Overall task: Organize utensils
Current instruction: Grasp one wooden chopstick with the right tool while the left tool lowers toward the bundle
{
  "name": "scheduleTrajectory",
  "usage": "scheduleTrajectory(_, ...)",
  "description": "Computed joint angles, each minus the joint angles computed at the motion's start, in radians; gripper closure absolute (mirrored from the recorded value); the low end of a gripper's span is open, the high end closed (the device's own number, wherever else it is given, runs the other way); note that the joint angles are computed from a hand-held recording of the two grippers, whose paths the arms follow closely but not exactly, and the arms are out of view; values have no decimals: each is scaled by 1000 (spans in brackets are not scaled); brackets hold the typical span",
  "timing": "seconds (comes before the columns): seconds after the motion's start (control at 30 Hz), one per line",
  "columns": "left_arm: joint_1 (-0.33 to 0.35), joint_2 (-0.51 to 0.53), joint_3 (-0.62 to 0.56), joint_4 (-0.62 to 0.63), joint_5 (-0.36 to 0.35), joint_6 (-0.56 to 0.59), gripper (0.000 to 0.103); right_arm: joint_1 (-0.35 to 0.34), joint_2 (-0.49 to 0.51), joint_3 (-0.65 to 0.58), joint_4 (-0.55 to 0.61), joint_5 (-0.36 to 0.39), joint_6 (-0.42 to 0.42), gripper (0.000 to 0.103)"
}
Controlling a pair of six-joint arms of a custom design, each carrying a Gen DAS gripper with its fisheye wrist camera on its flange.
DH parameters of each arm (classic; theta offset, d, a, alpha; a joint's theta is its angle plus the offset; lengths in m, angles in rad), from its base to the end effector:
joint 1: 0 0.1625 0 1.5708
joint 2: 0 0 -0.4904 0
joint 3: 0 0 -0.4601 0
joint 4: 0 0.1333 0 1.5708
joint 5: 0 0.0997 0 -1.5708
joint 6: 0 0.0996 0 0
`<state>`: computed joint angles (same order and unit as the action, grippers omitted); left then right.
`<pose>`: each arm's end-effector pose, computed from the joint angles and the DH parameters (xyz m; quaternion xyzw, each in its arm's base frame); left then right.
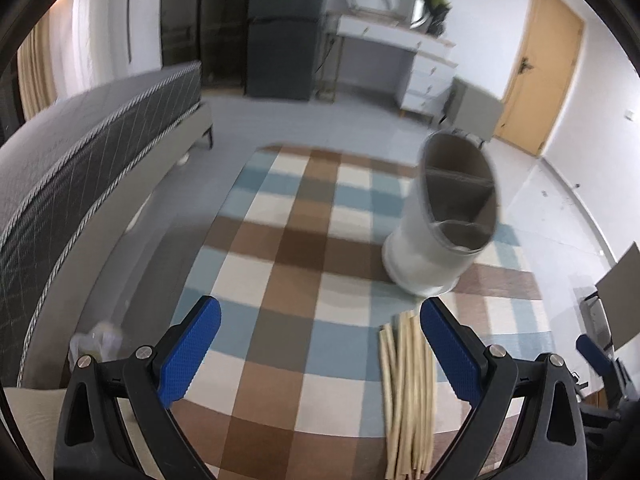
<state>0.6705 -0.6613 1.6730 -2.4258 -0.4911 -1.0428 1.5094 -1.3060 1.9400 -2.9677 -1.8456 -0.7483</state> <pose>-0.4285 -0.6220 0.0117 -0.0208 0.8559 -0.3853 0.3445 0.0670 -0.6427 0.3629 0.2616 -0.8829 0.2889 0.2621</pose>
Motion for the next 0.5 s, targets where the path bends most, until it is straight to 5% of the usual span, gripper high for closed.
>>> scheduleTrajectory(0.17, 43, -12, -32, 125, -91, -123, 6, 0, 81, -75, 136, -107, 45, 21)
scheduleTrajectory(0.5, 84, -7, -69, 160, -189, -133, 6, 2, 201, -182, 260, -213, 92, 44)
